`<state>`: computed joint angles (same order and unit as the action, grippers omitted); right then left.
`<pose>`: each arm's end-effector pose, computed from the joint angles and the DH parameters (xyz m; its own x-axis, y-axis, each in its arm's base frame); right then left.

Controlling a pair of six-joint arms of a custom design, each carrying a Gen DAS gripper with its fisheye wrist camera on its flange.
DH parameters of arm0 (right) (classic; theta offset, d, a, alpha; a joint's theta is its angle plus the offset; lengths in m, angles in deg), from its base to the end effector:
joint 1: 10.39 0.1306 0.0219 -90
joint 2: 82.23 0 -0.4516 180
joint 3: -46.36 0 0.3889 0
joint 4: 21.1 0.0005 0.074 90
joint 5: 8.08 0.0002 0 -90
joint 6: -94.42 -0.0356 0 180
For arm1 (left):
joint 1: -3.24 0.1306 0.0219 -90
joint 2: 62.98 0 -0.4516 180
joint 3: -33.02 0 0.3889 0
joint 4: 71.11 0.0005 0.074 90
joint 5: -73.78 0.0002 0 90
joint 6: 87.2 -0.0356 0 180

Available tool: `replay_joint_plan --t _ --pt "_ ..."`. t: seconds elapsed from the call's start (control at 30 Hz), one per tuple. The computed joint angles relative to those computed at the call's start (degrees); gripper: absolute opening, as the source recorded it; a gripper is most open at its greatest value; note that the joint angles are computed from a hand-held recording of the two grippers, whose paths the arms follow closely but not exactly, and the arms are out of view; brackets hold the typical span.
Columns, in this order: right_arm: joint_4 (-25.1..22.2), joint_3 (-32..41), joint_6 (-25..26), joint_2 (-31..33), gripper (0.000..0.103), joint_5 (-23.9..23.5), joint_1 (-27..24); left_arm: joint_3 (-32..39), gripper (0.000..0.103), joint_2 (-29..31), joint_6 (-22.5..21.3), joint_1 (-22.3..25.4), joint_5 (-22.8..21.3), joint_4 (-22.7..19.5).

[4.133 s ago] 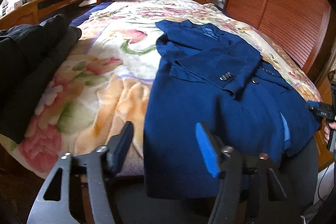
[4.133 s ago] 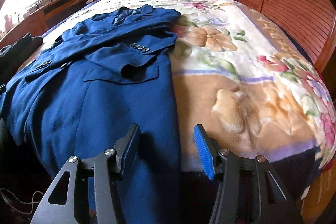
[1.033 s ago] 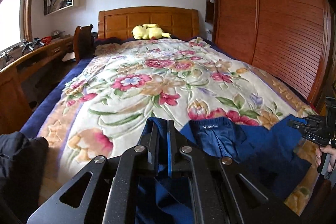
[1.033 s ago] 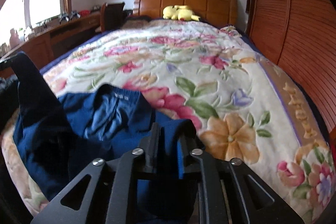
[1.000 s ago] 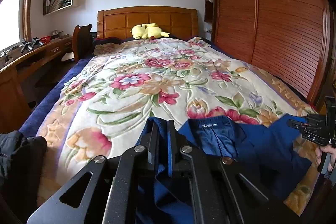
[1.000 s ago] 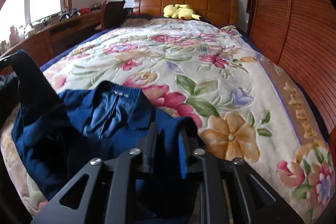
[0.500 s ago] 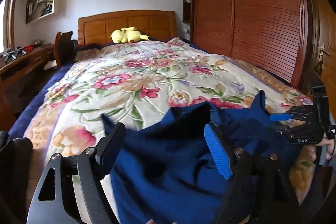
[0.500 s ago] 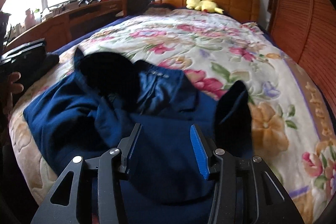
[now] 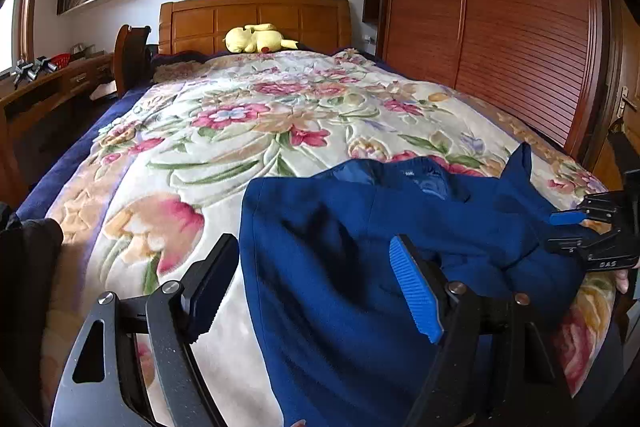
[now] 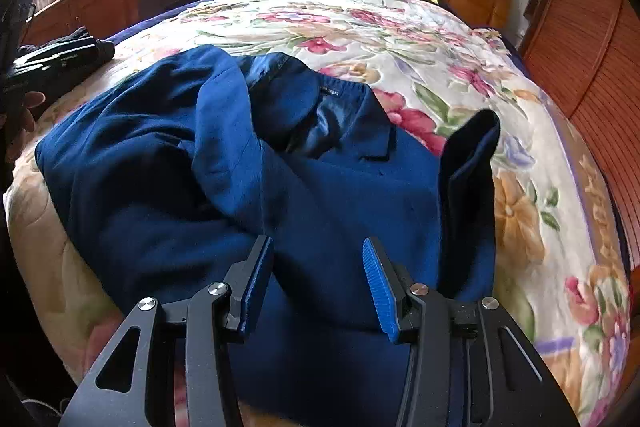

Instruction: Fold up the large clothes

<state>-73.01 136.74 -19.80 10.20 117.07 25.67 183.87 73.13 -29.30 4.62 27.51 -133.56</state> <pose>0.4086 0.2716 0.4844 -0.6813 -0.0811 -0.7275 0.0790 0.9799 -0.1832 0.7908 -0.0061 0.4687 -0.3886 0.3747 -0.8417 0.7722 0.6309 -0.0756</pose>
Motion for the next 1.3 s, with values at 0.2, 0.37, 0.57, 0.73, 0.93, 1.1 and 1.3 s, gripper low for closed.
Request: replay_joint_plan --t 0.2,0.37,0.57,0.73,0.93,1.1,1.3 --pt "-1.68 0.55 -0.42 0.36 0.048 0.15 1.0 0.39 0.079 0.61 -0.87 -0.39 -0.26 -1.43" --pt "-6.67 2.5 1.32 2.89 0.049 1.84 -0.47 1.4 0.078 1.12 -0.75 -0.45 0.5 -2.19" --pt "-5.42 6.45 7.59 4.14 0.007 1.16 -3.55 2.07 0.078 1.5 -0.59 -0.51 0.69 -2.47" --pt "-3.93 14.88 15.67 9.26 0.005 4.6 -6.27 3.57 0.078 2.27 0.49 -0.57 0.8 -2.96" --pt "-4.02 28.81 26.44 19.35 0.005 6.45 -7.88 4.33 0.078 2.74 1.09 -0.39 0.68 -2.87" --pt "-10.63 39.85 26.17 27.03 0.008 3.86 -9.21 5.67 0.079 3.59 0.78 -0.2 0.16 -3.48" --pt "-11.62 43.51 20.24 28.1 0.04 1.93 -10.83 7.1 0.078 4.23 0.88 -0.04 0.88 -4.51"
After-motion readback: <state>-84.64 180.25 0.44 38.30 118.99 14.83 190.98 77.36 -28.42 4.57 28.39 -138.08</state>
